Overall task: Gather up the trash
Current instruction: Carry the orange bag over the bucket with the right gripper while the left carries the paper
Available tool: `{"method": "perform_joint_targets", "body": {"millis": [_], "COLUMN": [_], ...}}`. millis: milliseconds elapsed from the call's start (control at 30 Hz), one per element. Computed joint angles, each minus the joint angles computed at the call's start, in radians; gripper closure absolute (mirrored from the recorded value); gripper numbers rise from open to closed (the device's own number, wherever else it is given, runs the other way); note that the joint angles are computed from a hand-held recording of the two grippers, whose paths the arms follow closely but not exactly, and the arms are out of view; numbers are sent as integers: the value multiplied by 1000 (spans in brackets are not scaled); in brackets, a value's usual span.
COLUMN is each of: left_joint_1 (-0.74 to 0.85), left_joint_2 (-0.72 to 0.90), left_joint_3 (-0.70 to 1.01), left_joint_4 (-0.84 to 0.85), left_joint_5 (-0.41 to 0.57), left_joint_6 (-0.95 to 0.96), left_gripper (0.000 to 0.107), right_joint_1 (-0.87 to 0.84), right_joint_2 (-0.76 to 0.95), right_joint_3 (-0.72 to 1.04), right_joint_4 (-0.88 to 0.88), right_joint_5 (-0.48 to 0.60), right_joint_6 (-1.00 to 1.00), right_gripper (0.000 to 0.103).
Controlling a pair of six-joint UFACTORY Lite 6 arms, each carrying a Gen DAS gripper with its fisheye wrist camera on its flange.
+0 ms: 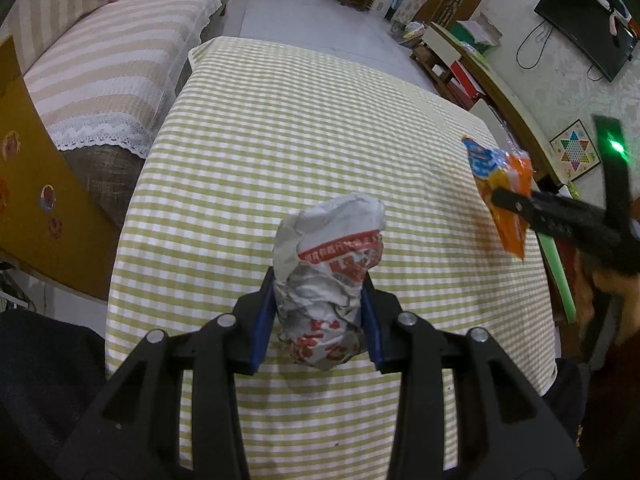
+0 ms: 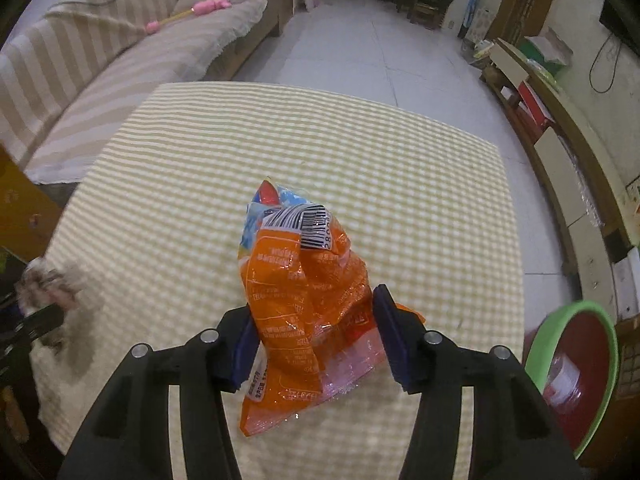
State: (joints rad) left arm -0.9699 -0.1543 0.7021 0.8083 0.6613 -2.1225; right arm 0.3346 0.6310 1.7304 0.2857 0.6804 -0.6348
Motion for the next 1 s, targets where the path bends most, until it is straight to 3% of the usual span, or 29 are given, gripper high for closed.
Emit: {"method": "perform_joint_targets", "body": {"millis": [267,367,567,1000], "left_joint_1": [-22,-38,-73,-121], "left_joint_2": [23,21,45,128], "left_joint_3": [55,75,145,306], "left_joint_4": [-11,-9,-9,-10], "left_joint_5": [42,75,134,218], "left_joint_6": [31,36,60,136], "left_gripper": [70,70,70,70], "right_joint_1": [-16,-54,-108,-250], "right_joint_2": [-366,-452,-584,-656], "right_joint_3": [-419,-506,-614,-664], "right_joint_4": [146,230,260,362], "right_joint_5": [-100,-77,-90,-40], "right_joint_6": [-55,-75,-76,-169], "right_gripper": [50,50,50,50]}}
